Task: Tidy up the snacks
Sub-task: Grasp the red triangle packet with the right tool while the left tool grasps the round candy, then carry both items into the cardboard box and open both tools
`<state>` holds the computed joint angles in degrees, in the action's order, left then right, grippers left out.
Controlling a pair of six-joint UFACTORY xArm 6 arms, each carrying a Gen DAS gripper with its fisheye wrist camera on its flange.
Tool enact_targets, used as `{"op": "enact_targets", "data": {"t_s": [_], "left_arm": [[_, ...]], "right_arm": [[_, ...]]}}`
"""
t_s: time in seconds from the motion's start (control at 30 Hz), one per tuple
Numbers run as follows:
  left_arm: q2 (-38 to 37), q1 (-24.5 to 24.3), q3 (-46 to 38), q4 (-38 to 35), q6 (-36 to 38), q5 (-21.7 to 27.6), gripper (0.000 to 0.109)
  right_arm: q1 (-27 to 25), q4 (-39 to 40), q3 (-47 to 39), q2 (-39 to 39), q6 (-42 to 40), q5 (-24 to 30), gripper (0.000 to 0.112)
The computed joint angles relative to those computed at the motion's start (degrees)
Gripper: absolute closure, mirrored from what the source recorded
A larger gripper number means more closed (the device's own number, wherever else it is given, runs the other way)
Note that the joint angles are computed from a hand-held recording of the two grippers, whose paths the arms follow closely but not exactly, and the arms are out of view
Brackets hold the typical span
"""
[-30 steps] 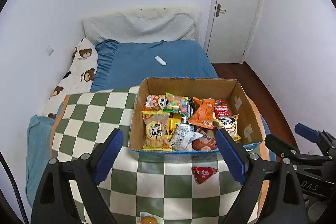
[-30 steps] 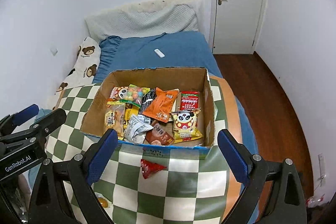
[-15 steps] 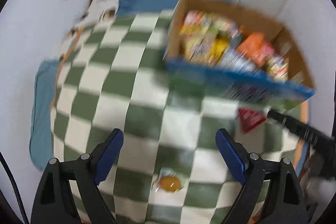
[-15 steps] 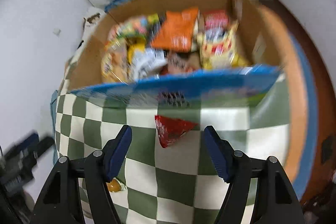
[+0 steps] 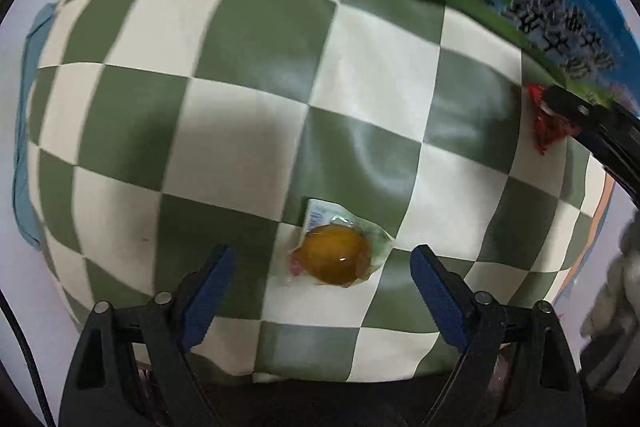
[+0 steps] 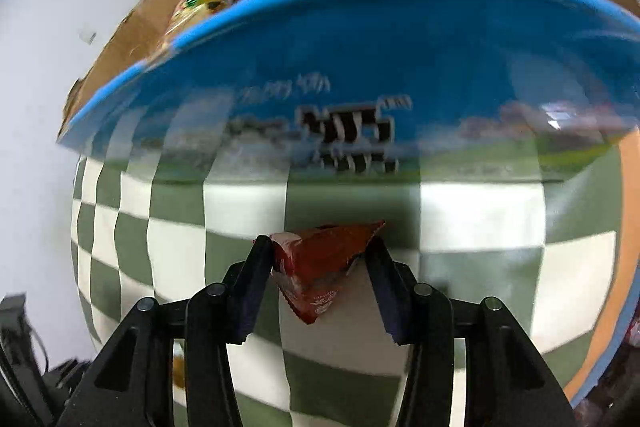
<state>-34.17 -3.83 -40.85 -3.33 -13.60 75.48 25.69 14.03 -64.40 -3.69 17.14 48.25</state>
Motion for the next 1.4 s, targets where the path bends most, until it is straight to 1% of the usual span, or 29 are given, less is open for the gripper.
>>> {"op": "enact_targets", "data": {"t_s": [0.07,0.1,0.17,0.27,0.3,0.33,0.4,0.43,0.47,0.63,0.8,0.9,1.0,1.1,1.13,1.17,1.23,1.3,1.4], "left_arm": [[1.5,-1.0,0.8,0.4,0.3,-0.8,0.034],[2.2,-1.3,1.3,0.4,0.3,-1.4,0.041],[3.8,-2.2,2.3,0.8,0.5,-1.8,0.044],[3.7,-3.8,3.7,2.2,0.3,-3.2,0.044],[3.5,-4.1,4.0,2.3,0.1,-3.6,0.046],[3.3,-4.4,4.3,2.4,0.0,-3.9,0.053],[3.1,-6.5,4.2,3.2,-1.2,-4.0,0.055],[3.0,-7.3,4.2,3.5,-1.8,-4.0,0.058],[2.6,-7.6,4.3,3.2,-2.1,-4.3,0.063],[1.5,-10.0,3.2,3.1,-3.4,-4.3,0.064],[0.6,-12.1,-0.8,1.0,-3.9,-4.3,0.064],[1.3,-14.1,-6.3,-0.9,-4.1,-4.9,0.064],[4.1,-15.6,-13.3,-2.6,-3.2,-6.0,0.064],[10.8,-13.1,-23.1,-4.4,1.6,-6.6,0.064],[13.1,-10.2,-26.5,-5.3,5.0,-5.8,0.064],[14.8,-9.6,-29.5,-5.3,6.0,-5.4,0.064],[20.2,-8.9,-36.2,-4.6,7.0,-5.1,0.064],[24.2,-8.7,-41.3,-2.6,7.3,-4.9,0.064],[29.2,-7.9,-46.2,0.7,7.4,-4.4,0.064]], "right_arm": [[0.3,-0.2,1.6,-2.2,-0.6,1.1,0.062],[0.5,-0.2,2.8,-3.6,-0.6,1.7,0.062],[0.9,-0.2,5.0,-6.1,-0.7,3.0,0.062],[1.6,0.6,8.4,-9.4,-0.6,4.9,0.062],[2.0,0.7,9.5,-10.4,-0.4,5.2,0.062],[2.3,0.9,10.5,-11.1,-0.1,5.3,0.062],[2.8,1.5,12.3,-12.4,0.1,5.5,0.062],[3.1,1.7,13.1,-12.7,0.4,5.4,0.062],[3.4,1.8,13.7,-12.8,0.6,5.3,0.062],[4.2,0.7,14.5,-14.0,0.8,4.9,0.063],[4.0,0.2,13.1,-15.3,0.6,5.0,0.064],[3.4,0.8,11.5,-16.5,-0.2,5.4,0.064],[2.2,1.5,8.2,-17.0,-1.3,5.7,0.064],[0.3,1.5,3.6,-16.4,-2.5,6.0,0.064],[-0.2,1.2,2.1,-15.9,-2.7,5.9,0.064],[-0.8,0.8,0.2,-15.2,-2.7,5.6,0.064],[-2.7,0.3,-3.1,-13.9,-3.6,5.9,0.064],[-4.4,-1.0,-7.1,-11.2,-3.5,5.4,0.064],[-7.0,-2.0,-13.3,-6.2,-4.0,7.3,0.064]]}}
